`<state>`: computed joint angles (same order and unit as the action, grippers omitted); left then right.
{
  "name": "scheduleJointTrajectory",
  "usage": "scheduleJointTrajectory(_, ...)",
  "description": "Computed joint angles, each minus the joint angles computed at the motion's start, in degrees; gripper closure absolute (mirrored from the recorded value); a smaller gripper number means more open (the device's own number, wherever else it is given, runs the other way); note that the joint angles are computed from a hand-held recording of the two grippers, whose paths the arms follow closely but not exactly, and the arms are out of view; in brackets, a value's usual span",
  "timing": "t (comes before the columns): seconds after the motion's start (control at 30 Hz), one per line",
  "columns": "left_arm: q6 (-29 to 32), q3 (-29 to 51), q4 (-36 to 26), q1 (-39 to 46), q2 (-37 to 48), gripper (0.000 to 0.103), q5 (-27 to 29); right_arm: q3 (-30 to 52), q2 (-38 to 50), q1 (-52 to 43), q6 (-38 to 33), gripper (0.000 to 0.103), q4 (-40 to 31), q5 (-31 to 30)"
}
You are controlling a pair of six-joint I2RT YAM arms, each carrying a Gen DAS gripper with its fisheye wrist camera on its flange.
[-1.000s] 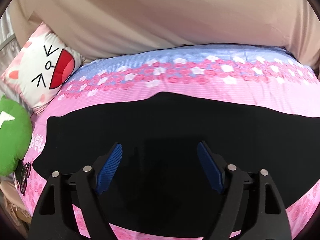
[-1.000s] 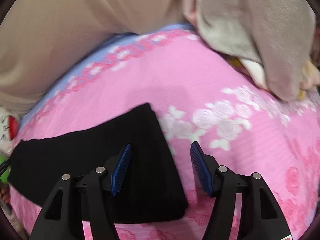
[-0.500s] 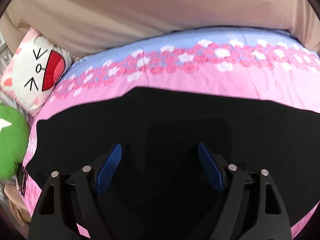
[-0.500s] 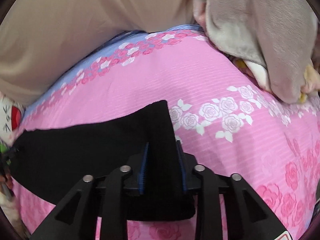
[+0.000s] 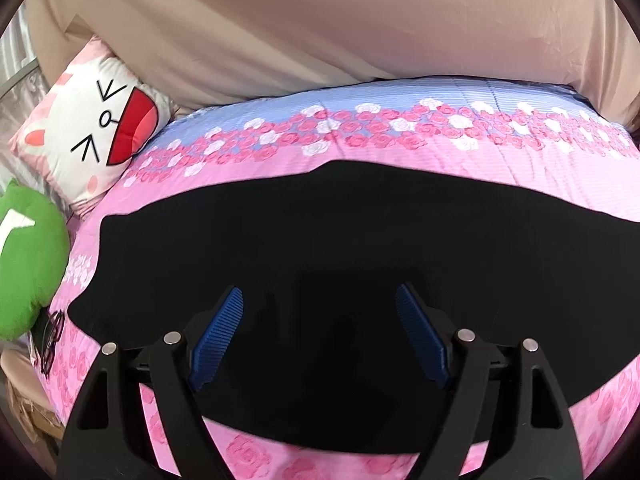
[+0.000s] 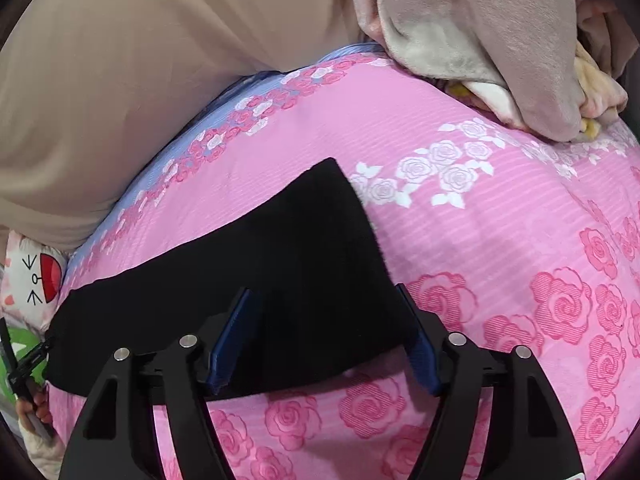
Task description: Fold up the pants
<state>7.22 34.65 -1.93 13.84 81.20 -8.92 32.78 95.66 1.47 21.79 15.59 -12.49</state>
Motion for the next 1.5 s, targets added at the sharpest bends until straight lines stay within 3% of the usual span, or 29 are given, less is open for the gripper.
scheduleJointTrajectory(0.03, 0.44, -0.52, 0.09, 0.91, -0.42, 0.026, 0.66, 0.53, 0.83, 0.25, 0.44, 0.076, 0.27, -0.10)
scheduleJointTrajectory(0.07, 1.14, -1.07, 0.19, 2.35, -0.79, 0.026, 1.56, 1.06, 2.07, 0.00, 2.00, 0.085, 0.83, -2.41)
scheduleJointTrajectory(0.1, 1.71, -1.43, 0.29, 3.54, -1.01, 0.026, 2.26, 0.55, 2.31, -0.04, 4.41, 0.085, 2.42, -3.72)
scheduleJointTrajectory(0.27, 5.27, -2.78, 1.67, 10.98, -1.66, 0.026, 6.64, -1.17, -5.38, 8.02, 10.73, 0.085, 4.02, 2.29)
scheduleJointTrajectory(0.43, 7.90, -3.18, 3.06, 17.73, -1.12, 0.026, 11.46, 8.47, -8.33, 24.14, 10.42, 0.085, -3.16, 11.00)
scheduleJointTrajectory(0.57, 9.65, -2.70, 2.77, 22.90, -0.59, 0.026, 16.06, 22.92, 0.66, 36.05, 8.81, 0.085, -7.22, 13.44)
scheduleJointTrajectory(0.77, 12.91, -1.37, 1.94, 30.44, -0.05, 0.026, 21.22, 45.14, 17.87, 45.07, 6.61, 0.085, -13.82, 12.83)
scheduleJointTrajectory(0.93, 14.61, 0.06, 1.38, 34.64, 1.27, 0.026, 23.88, 54.04, 24.86, 46.54, 6.47, 0.085, -17.15, 12.63)
scheduleJointTrajectory(1.07, 15.24, 0.94, 1.55, 35.84, 2.39, 0.026, 24.49, 42.46, 17.06, 43.53, 8.96, 0.086, -11.95, 15.82)
scheduleJointTrajectory(1.2, 15.08, 1.16, 1.82, 35.35, 2.79, 0.026, 24.04, 21.16, -0.91, 36.40, 12.14, 0.086, -6.65, 20.65)
scheduleJointTrajectory(1.33, 13.69, 0.59, 1.76, 32.83, 1.93, 0.026, 22.57, 4.04, -19.76, 26.05, 14.89, 0.085, -7.87, 22.97)
scheduleJointTrajectory(1.4, 12.73, 0.06, 1.40, 30.94, 1.02, 0.026, 21.72, -2.19, -27.00, 19.75, 15.29, 0.085, -9.58, 21.74)
scheduleJointTrajectory(1.5, 11.73, -0.99, 0.69, 28.38, -0.82, 0.026, 20.26, -7.77, -26.60, 12.74, 15.74, 0.085, -6.82, 17.01)
